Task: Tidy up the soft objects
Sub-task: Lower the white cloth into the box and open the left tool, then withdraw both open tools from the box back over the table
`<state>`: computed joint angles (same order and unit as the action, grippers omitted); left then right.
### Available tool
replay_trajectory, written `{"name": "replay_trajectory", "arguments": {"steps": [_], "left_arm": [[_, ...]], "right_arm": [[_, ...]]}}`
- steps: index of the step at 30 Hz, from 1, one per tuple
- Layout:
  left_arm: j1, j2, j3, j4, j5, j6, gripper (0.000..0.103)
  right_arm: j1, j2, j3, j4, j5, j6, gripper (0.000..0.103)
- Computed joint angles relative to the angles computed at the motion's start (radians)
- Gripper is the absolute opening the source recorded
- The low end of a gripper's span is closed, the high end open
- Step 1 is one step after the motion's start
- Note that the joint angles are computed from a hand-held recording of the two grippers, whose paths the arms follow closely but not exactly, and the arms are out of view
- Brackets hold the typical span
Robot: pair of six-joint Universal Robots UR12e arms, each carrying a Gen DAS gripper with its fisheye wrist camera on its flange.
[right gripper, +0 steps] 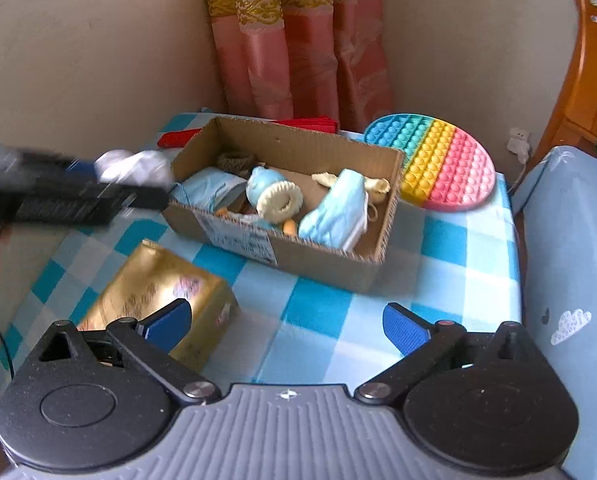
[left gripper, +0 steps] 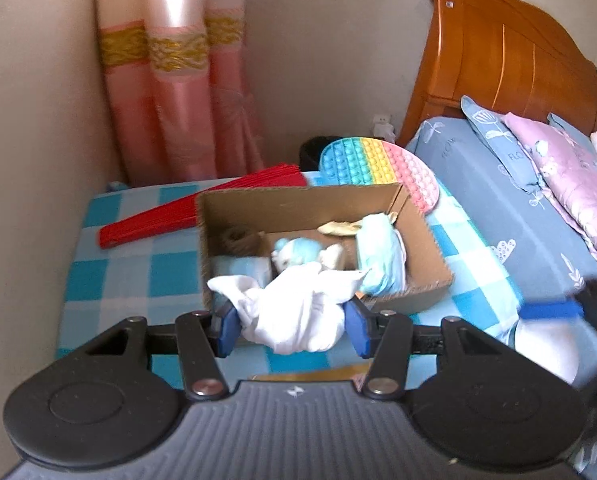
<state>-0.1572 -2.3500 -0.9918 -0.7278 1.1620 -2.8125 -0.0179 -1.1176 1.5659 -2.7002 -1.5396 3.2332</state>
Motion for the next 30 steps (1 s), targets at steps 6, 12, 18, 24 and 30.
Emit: {"name": "replay_trajectory", "arguments": {"steps": [6,12,18,24,30], "left_arm": [[-0.036,-0.072,0.144,-0.085,0.04,0.028,0.053],[-0.071,-0.118,0.212,-0.038,0.118,0.034,0.085],[-0.073,-0.088,0.141,0.075,0.132,0.045,0.097],[-0.057,-0.01,-0.008,0.185,0.139,0.03,0.1],[-0.044,0.09,-0.208,0.372,0.212,0.027,0.102]], "right_arm": [[0.009,-0.03,0.071,-0.08,-0.04,0.037,0.103],[0.008,-0.044,0.096,-0.106,-0.044,0.054,0.103],[0.02,-0.049,0.107,-0.128,-0.069,0.032,0.103],[0.026,-0.051,0.11,-0.115,-0.075,0.039,0.103],[0.043,-0.059,0.112,-0.08,-0.123,0.067,0.103]]}}
